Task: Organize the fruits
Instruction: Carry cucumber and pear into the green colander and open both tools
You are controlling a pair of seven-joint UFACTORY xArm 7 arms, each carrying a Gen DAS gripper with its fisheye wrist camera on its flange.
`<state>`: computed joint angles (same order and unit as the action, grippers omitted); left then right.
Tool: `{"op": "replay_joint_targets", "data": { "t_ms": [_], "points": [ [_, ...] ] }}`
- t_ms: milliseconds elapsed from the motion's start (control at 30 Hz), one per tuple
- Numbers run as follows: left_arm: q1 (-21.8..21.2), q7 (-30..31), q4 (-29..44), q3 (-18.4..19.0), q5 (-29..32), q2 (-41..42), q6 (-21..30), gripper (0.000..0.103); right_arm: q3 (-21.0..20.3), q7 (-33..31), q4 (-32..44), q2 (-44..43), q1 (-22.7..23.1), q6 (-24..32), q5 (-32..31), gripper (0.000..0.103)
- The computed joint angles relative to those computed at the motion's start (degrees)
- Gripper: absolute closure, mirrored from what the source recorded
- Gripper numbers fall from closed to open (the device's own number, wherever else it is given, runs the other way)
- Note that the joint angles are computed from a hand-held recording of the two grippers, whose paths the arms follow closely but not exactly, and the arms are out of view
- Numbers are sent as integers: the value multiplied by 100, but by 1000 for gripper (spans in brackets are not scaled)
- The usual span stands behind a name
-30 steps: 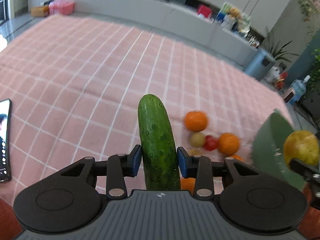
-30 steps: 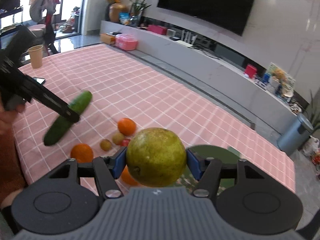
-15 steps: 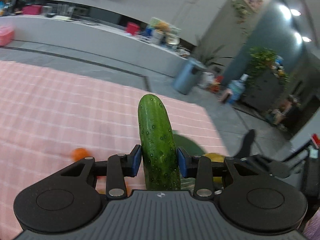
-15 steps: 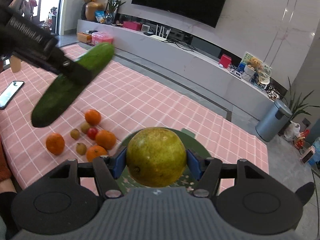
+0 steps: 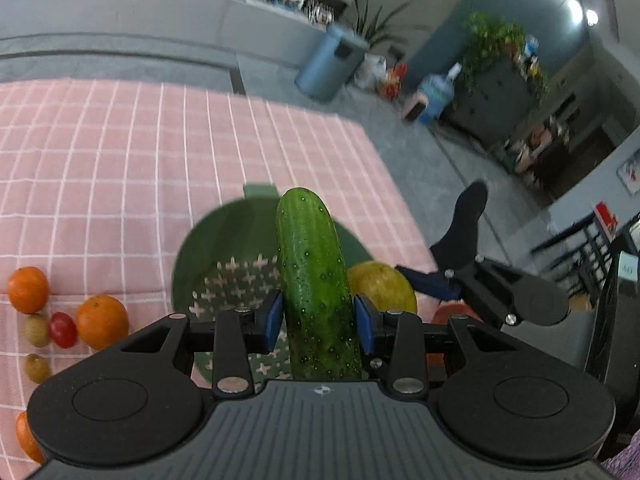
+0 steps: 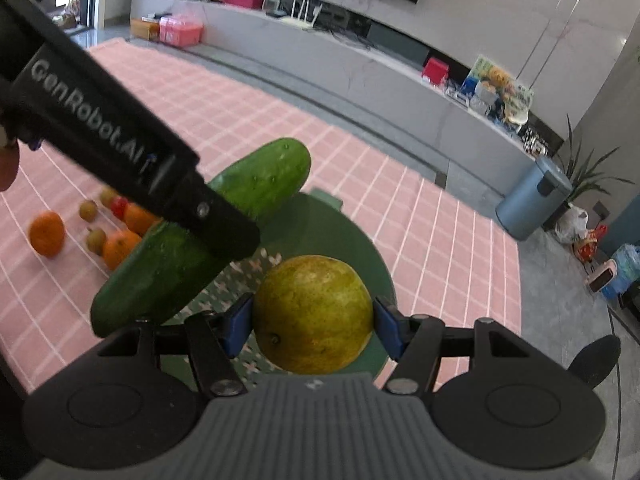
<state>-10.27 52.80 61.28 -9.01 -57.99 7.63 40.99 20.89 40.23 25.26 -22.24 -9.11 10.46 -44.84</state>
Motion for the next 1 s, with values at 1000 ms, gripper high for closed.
{"op": "replay_joint_targets", "data": {
  "t_ms": [1000],
  "points": [
    [-88, -1475, 763, -246, 2288, 1005, 231, 59, -1463, -2001, 867, 1690, 1370, 593, 1428, 40]
  ]
}}
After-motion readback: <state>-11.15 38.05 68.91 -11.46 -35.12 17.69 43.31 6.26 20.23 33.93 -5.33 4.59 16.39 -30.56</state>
